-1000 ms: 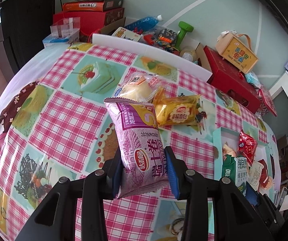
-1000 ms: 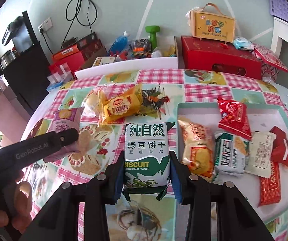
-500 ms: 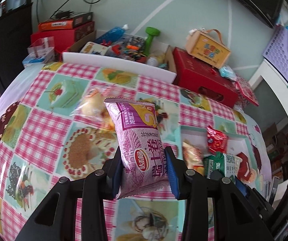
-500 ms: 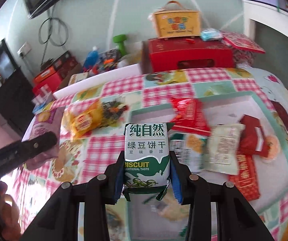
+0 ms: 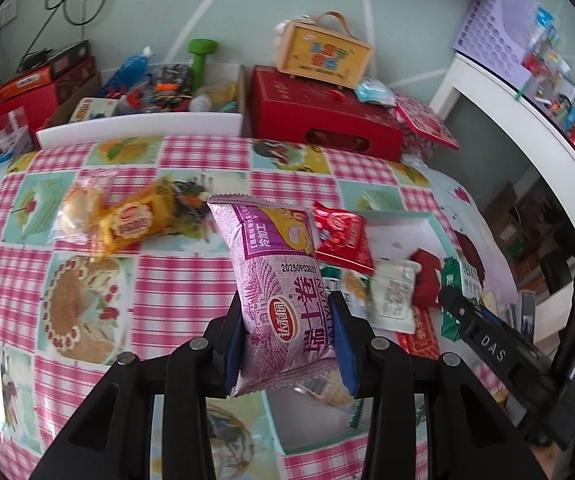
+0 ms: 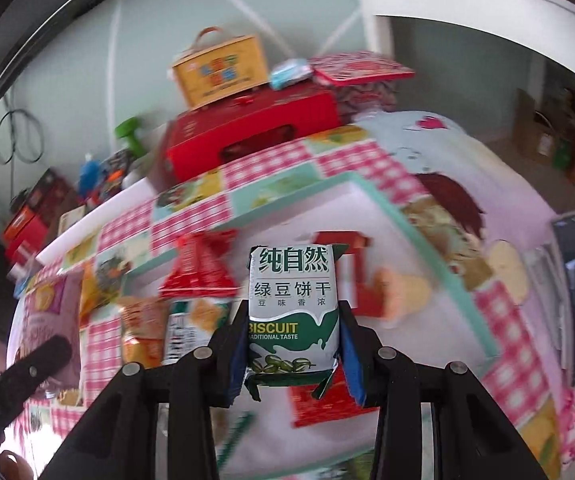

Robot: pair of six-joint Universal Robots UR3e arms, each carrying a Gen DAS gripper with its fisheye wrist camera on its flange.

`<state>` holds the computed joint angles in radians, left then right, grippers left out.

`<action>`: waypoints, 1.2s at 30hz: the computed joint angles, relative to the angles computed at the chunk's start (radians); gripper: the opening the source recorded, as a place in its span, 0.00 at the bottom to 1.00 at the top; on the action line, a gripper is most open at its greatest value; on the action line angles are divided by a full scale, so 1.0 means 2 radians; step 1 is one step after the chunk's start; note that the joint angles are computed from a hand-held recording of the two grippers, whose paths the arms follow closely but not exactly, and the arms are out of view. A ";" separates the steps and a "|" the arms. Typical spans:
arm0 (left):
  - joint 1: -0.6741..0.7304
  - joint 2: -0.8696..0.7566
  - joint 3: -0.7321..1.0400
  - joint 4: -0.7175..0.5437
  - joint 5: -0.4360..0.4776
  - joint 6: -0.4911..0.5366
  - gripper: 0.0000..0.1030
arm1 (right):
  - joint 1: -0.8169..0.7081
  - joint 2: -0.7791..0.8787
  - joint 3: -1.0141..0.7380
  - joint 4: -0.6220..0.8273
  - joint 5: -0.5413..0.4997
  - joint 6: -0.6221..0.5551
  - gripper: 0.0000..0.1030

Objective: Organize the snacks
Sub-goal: 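Carry the purple bag and green biscuit box over the white tray, then open both tools to release the purple bag and biscuit box into the tray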

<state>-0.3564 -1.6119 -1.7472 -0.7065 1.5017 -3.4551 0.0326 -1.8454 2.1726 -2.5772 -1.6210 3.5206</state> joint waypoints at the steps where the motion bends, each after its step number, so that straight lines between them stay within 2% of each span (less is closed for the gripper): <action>1: -0.008 -0.009 0.008 -0.002 0.000 0.001 0.40 | -0.009 -0.009 0.006 0.003 0.003 -0.004 0.41; 9: -0.060 -0.066 0.062 -0.020 0.003 0.010 0.40 | -0.057 -0.058 0.028 0.030 0.014 -0.025 0.41; 16: -0.088 -0.109 0.096 -0.034 0.009 0.014 0.40 | -0.051 -0.038 0.023 0.032 0.021 -0.026 0.41; 29: -0.090 -0.136 0.106 -0.045 0.015 0.011 0.41 | -0.045 -0.019 0.020 0.033 0.025 -0.029 0.42; 31: -0.090 -0.136 0.107 -0.049 0.015 0.011 0.43 | -0.045 -0.018 0.019 0.034 0.023 -0.028 0.42; 34: -0.092 -0.137 0.114 -0.056 0.023 0.010 0.59 | -0.047 -0.014 0.018 0.039 0.025 -0.027 0.48; 36: -0.091 -0.132 0.113 -0.057 0.024 0.010 0.64 | -0.050 -0.015 0.019 0.039 0.029 -0.029 0.60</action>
